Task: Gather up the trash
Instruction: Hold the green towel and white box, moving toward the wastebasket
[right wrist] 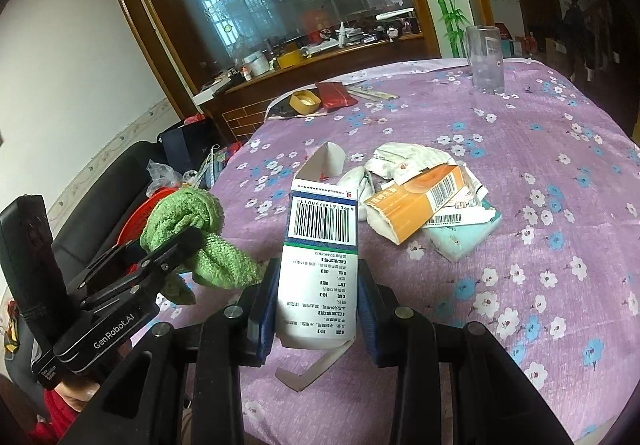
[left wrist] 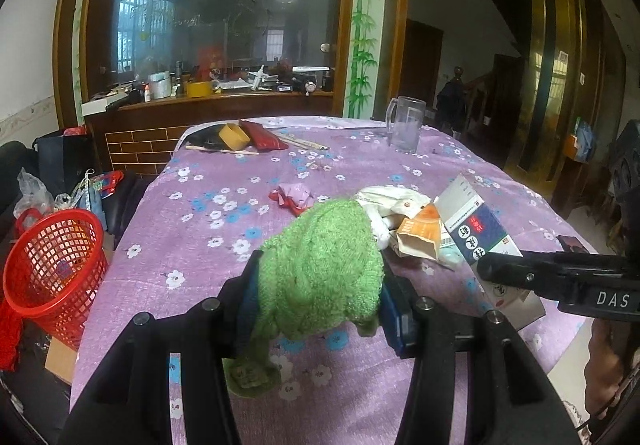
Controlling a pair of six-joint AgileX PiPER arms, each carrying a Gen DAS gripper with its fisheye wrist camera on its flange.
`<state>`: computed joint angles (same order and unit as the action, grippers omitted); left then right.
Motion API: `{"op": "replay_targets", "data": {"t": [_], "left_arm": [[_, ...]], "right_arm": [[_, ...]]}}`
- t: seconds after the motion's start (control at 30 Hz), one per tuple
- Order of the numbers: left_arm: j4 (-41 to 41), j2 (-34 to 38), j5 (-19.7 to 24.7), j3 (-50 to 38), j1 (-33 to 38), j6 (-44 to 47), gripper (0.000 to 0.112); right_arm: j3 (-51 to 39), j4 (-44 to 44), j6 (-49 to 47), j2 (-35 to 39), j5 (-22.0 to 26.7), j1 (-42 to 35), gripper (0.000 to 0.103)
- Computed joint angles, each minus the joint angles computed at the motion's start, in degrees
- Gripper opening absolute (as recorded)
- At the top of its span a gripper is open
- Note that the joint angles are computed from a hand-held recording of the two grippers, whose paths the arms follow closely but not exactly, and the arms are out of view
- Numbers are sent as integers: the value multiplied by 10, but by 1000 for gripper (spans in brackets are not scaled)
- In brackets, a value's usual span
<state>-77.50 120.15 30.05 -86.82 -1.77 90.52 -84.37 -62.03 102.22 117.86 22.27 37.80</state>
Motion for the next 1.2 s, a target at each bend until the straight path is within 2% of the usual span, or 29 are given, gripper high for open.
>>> {"op": "replay_targets", "data": {"t": [0.53, 1.2], "left_arm": [[12, -3, -18, 5, -15, 0, 51], [21, -1, -17, -6, -5, -22, 51]], "right_arm": [[28, -32, 52, -9, -16, -7, 38], [15, -2, 9, -8, -22, -13, 38]]}}
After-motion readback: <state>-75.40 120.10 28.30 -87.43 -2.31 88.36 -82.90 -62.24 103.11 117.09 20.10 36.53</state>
